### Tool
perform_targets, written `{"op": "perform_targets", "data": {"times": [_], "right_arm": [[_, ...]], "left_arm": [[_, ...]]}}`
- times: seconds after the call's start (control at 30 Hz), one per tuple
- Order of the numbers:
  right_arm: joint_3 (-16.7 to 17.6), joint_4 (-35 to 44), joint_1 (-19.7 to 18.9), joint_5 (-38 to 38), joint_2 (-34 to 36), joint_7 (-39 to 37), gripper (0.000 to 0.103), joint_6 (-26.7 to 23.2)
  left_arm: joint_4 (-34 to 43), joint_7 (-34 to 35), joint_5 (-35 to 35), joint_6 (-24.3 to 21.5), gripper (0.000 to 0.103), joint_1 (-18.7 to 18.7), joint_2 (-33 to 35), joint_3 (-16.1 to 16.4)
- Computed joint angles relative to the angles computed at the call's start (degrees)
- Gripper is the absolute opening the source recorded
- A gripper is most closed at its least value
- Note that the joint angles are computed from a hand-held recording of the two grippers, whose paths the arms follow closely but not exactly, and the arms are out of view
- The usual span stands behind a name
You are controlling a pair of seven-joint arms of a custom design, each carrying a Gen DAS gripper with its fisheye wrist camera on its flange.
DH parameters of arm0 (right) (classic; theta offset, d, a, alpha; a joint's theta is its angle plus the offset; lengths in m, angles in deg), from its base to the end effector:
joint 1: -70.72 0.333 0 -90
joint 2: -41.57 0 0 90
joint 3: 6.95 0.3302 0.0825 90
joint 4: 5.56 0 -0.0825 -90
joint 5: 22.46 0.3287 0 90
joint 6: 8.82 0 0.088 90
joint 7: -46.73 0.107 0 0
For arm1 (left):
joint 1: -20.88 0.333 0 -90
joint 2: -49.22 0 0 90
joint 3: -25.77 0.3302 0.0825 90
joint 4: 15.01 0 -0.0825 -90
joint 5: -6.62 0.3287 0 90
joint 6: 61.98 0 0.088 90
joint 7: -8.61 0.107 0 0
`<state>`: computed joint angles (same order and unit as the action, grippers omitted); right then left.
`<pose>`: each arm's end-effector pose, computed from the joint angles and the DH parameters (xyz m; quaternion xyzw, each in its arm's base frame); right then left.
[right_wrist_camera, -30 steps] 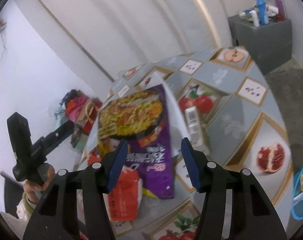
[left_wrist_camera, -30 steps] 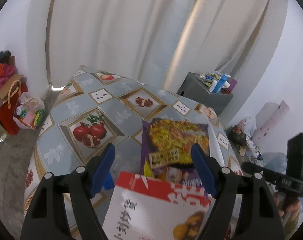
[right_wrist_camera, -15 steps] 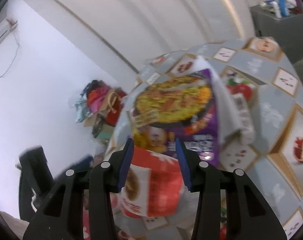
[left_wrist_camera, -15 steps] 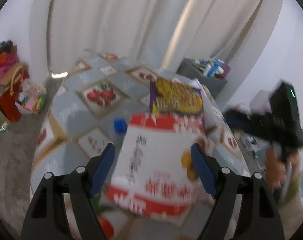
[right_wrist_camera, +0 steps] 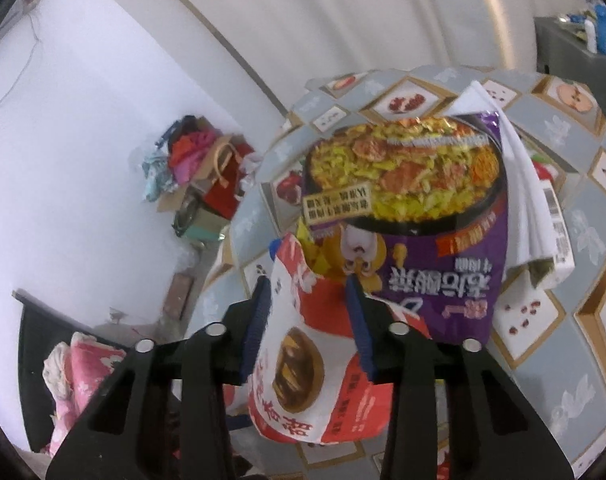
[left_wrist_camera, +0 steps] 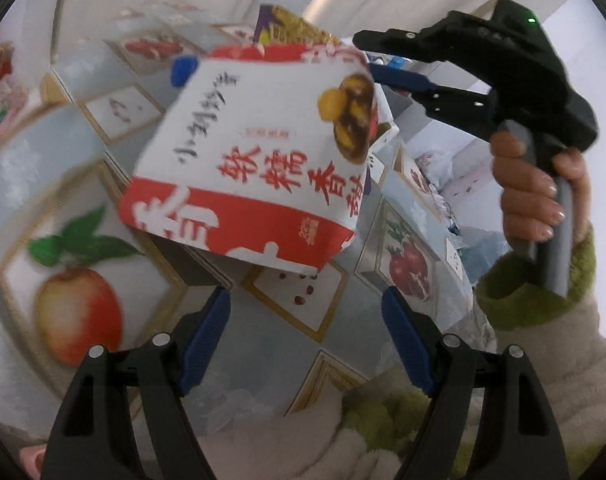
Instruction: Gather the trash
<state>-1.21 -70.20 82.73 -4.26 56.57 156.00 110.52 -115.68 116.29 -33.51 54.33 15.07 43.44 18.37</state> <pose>0.5789 0.1883 0.7482 -0.6235 0.6859 0.0001 0.3752 0.4831 -0.1552 0.6690 0.5360 -0.7596 0.3569 0.0919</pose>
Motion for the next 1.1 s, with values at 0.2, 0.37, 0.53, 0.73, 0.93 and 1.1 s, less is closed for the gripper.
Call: {"op": "perform_targets", "data": {"times": [0.2,0.37,0.53,0.73,0.93,1.1], "right_arm": [[-0.18,-5.07,0.73,-0.38,-3.68,1.15,0.025,1.15],[-0.58,-7.59,1.05,-0.35,-4.86,2.24,0.024,3.00],[-0.63,-6.94,1.19,-0.84,-4.27,3.16,0.024,2.91],[-1.01,-2.19,1.00,-3.08,-1.53,3.41,0.025,3.75],[-0.35,3.64,0.27,-3.53,2.59,1.41,0.043,-0.02],[0.58,4.97,-0.43,-1.38,3.47,-0.05,0.043,-3.90]], "left_arm": [[-2.13,5.24,-6.55,3.87,0.075,-0.06,-2.29,1.08],[-2.53,4.86,-6.17,2.86,0.075,0.41,-2.33,1.69],[-2.71,4.93,-7.15,0.15,0.075,0.33,-1.47,1.39],[-4.37,4.62,-6.05,5.24,0.074,-0.59,-1.60,-0.06],[-4.26,4.25,-5.37,8.65,0.069,-1.58,-1.56,-0.46],[-3.83,2.74,-5.75,10.25,0.063,-2.13,-1.46,-0.62]]}}
